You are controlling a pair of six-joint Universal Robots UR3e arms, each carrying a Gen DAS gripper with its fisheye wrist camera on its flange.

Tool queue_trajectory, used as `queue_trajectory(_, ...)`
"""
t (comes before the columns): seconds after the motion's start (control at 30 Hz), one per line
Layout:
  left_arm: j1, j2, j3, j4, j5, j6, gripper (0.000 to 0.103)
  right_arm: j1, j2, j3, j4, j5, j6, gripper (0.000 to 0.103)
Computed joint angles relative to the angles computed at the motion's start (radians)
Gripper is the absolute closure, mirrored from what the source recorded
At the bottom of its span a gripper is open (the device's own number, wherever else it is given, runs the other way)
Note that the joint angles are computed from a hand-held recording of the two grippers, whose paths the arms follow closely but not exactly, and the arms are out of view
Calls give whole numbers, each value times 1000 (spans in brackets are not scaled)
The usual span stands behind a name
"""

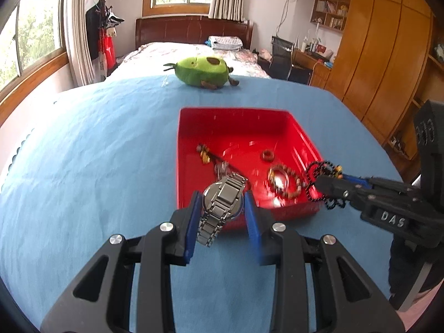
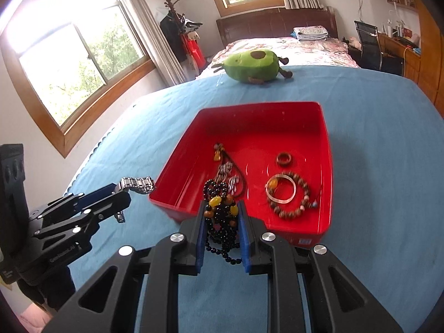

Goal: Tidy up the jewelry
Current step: 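Carry the watch in left tool and the necklace in right tool over the red box, then open left tool to drop the watch while right tool drops the necklace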

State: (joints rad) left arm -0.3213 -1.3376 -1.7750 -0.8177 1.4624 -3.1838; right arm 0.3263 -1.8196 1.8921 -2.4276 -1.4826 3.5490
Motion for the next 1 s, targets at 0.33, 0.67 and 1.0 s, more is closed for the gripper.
queue_trajectory(0.33,-20,-343,249,43,11,-46,73,-128,190,-68,-37,62,-32,83)
queue_trajectory(0.67,-18,-618,485,18,13,-49,73,-176,392,-187,-33,77,-66,83)
queue_trajectory(1.0,-19,-714,596,-15,34,-50,53,-177,476,-248,-42,56,-55,73)
